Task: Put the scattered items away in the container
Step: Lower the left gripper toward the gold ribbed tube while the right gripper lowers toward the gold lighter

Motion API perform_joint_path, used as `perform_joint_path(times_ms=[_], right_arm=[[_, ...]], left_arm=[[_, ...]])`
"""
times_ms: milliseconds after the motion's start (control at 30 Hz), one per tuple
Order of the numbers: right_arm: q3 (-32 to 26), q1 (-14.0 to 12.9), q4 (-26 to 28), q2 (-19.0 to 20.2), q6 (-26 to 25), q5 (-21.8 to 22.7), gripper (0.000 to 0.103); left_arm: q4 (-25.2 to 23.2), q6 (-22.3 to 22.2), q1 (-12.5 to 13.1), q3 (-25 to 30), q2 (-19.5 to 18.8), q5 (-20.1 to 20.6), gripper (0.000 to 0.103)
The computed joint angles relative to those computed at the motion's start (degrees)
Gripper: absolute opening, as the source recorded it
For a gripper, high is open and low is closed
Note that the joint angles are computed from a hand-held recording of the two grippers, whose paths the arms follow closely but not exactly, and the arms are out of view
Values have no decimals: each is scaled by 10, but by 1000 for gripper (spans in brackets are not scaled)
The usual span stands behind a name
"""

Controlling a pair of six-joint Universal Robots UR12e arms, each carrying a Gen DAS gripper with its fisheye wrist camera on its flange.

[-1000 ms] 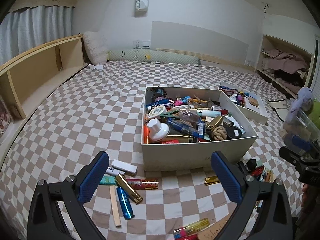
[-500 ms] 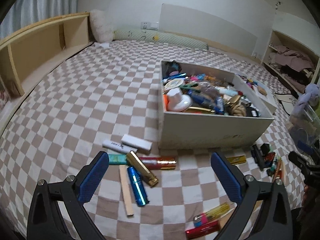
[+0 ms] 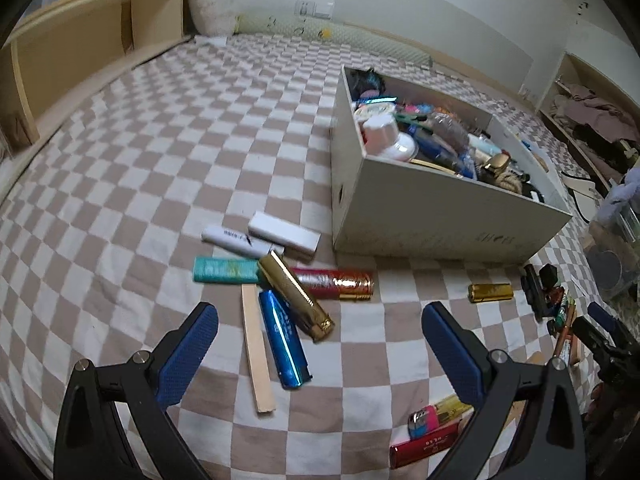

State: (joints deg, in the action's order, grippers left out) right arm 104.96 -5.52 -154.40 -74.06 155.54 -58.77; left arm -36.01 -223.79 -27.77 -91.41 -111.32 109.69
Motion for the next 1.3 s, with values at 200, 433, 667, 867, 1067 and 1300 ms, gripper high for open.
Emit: perform_joint_path(times_ms=[200, 433, 667, 867, 1067, 1300], right_arm=[[0, 8, 16, 7, 21, -16, 103], [15, 23, 2, 5, -31, -30, 103], [9, 29, 17, 12, -32, -45, 103], [-7, 30, 82, 18, -48, -34, 103], [-10, 33, 103, 18, -59, -35, 103], [-13, 33, 123, 19, -71, -32, 103]], left_arm=[[-20, 0, -1, 8, -10, -20, 102], [-10, -3, -6, 15, -25, -30, 102], [-73, 43, -3, 53, -47, -40, 102], [-87, 39, 14, 49, -41, -25, 102], [-27, 19, 33, 11, -22, -108, 102], [1, 80, 32, 26, -39, -195, 102]])
